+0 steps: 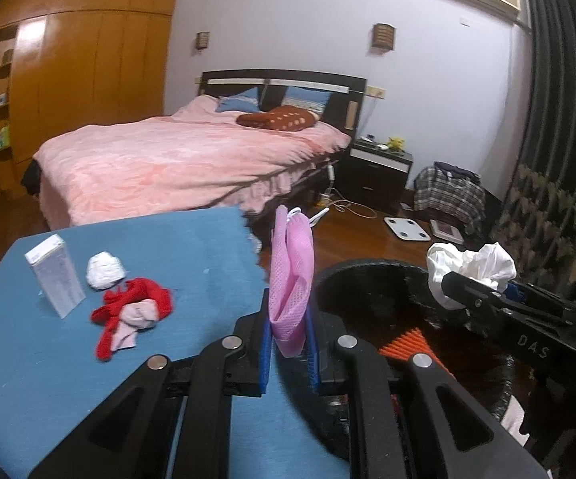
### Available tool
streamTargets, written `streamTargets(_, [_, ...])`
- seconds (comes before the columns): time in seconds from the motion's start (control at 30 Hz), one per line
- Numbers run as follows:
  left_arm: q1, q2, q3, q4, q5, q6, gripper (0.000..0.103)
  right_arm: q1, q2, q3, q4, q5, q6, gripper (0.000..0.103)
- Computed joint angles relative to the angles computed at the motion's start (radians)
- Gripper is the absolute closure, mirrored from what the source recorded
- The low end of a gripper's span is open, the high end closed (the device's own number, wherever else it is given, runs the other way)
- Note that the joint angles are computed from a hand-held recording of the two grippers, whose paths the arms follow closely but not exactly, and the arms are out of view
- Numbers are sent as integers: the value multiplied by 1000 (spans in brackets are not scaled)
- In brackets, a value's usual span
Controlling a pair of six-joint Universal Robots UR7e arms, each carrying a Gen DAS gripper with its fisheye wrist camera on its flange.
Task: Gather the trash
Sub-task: 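Carry the pink bag and white tissues over the bin and open both grippers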
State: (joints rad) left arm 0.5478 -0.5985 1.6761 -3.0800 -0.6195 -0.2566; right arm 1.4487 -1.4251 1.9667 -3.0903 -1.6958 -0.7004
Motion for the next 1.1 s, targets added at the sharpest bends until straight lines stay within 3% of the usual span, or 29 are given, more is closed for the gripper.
streamTargets(0.63, [21, 125, -168, 73, -173, 75, 88, -77, -31, -19, -19, -41, 18, 58])
streamTargets(0.7, [25, 128, -174, 80, -201, 78, 82, -78, -29, -19, -26, -55, 19, 57])
streamTargets(0.77, [26, 128, -176, 80, -211, 82, 64, -80, -26, -19, -32, -62, 18, 47])
streamTargets(0.83, [25, 124, -165, 69, -213, 85, 59, -82, -26, -12, -50, -65, 14, 39])
streamTargets(0.9, [25, 114, -151, 64, -203, 77, 52, -82, -25, -7, -65, -71, 16, 31])
streamTargets(0.97, [25, 105, -141, 60, -187, 68, 40, -81, -23, -1, -87, -78, 16, 17])
streamTargets(1.1, [25, 74, -98, 34, -129, 53, 24, -79, -22, 3, -87, -82, 13, 11])
